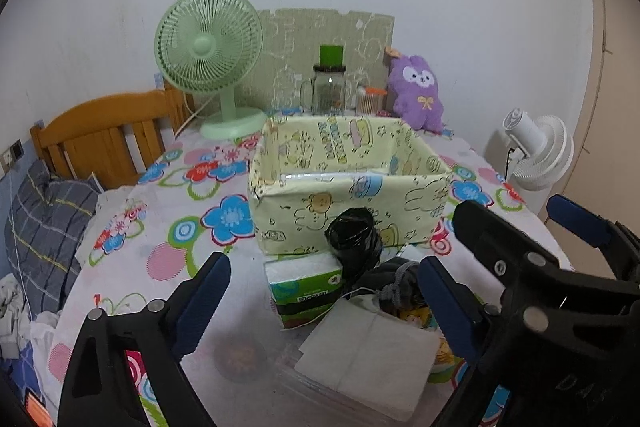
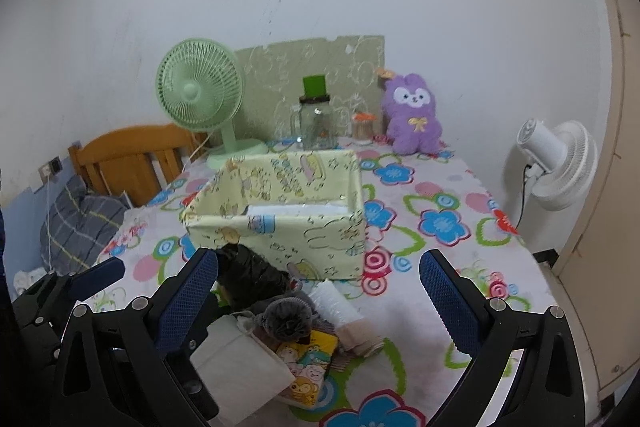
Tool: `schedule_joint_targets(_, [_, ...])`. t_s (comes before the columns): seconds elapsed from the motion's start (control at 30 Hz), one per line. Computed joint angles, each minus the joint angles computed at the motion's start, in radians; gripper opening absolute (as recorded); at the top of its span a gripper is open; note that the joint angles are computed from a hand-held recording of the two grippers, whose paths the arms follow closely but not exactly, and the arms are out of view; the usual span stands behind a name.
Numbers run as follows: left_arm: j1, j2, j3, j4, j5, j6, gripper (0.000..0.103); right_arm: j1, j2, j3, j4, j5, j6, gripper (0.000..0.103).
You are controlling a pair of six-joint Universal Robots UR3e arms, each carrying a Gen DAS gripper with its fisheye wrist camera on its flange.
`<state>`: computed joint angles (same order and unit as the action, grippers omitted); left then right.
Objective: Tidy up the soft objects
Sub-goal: 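Reach the right gripper to the black rolled cloth and grasp it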
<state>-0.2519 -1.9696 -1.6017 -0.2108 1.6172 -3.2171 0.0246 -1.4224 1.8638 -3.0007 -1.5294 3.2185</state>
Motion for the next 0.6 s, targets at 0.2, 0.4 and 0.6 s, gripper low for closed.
schedule_joint_targets(0.2, [0.016, -0.053, 0.051, -0.051, -0.005, -0.007, 0.094, 0.011, 0.079, -0.061, 0.033, 0.033, 0.001, 0.102])
schedule_joint_targets(0.4, [0.031, -0.107, 0.102, -0.096, -0.005, -0.008, 0.091, 0.027, 0.157, -0.132, 0.075, 0.039, -0.005, 0.102])
schedule_joint_targets(0.6, [0.046, -0.144, 0.143, -0.13, -0.017, 0.0, 0.09, 0.041, 0.226, -0.211, 0.121, 0.069, -0.017, 0.098])
